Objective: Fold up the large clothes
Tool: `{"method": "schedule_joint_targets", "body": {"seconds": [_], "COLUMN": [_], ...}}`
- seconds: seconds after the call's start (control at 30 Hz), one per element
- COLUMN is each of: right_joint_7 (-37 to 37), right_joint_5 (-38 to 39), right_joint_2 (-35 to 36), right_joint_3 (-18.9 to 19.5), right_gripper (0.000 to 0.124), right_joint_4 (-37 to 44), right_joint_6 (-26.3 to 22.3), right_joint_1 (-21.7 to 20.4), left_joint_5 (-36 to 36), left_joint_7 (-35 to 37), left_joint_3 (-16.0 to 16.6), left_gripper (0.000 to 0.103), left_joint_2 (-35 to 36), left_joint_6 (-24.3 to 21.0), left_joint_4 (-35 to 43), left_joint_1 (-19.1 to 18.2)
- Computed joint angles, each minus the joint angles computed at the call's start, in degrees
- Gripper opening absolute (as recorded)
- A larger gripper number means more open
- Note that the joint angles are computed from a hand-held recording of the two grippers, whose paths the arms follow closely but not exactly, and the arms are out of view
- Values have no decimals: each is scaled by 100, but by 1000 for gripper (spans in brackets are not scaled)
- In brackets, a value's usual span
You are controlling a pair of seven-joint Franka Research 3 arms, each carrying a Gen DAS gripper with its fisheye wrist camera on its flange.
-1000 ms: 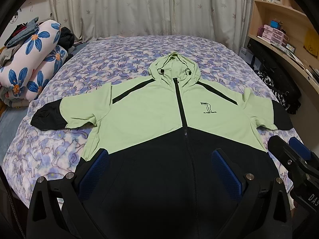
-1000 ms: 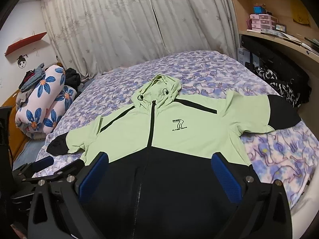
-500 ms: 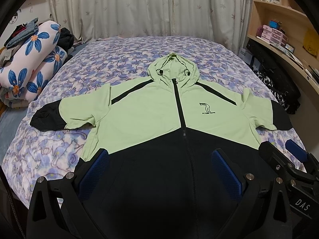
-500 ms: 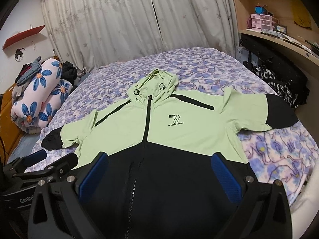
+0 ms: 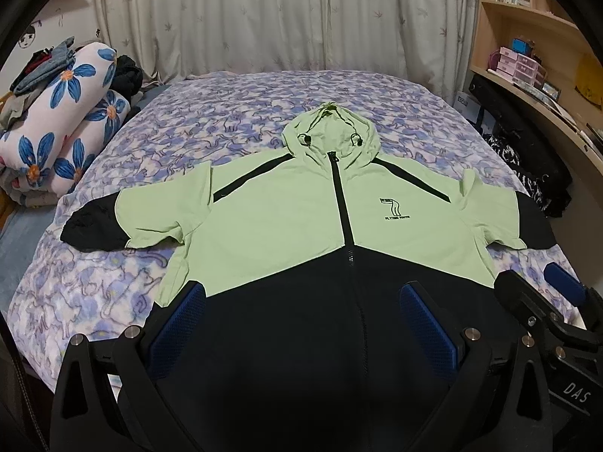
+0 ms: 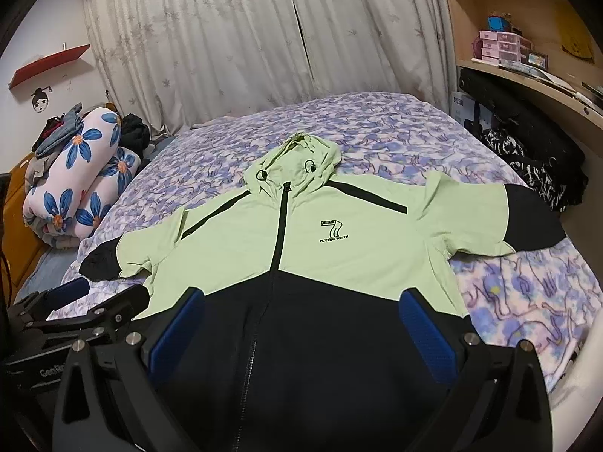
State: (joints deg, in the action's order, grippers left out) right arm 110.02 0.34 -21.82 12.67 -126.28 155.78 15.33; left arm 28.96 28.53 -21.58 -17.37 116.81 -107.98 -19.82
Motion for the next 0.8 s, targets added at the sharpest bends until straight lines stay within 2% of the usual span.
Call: {"method": "schedule_joint_targets", "body": {"seconds": [0.13,0.23,0.4,0.7,0.8], "right_joint_7": [-265,-249,-613,-554,-399], "right_joint_5": [122,-44,194,-432,-859], "right_joint_2": [12,47,191,287,344], "right_joint_3": [-122,-46,-257,-163,-64], "right_gripper": [103,103,103,103,103], "right_joint_4": [63,195,539,1043,1252], "right_joint_6": [6,-130,-511,-608,-602], "right_joint_1": [99,-32,106,-238,-429], "left_joint_5": [-177,-298,-282,-320,-173], "left_joint_7": [111,176,313,859,924], "left_joint_3": [91,142,134,198,224], "left_gripper": [102,102,102,102,102], "left_joint_2": [21,21,167,698,847], "left_joint_6": [185,361,297,182,295], "left_joint_4": [3,-5,269,1120,1333], "left_joint_1": [-23,-11,45,50,58]}}
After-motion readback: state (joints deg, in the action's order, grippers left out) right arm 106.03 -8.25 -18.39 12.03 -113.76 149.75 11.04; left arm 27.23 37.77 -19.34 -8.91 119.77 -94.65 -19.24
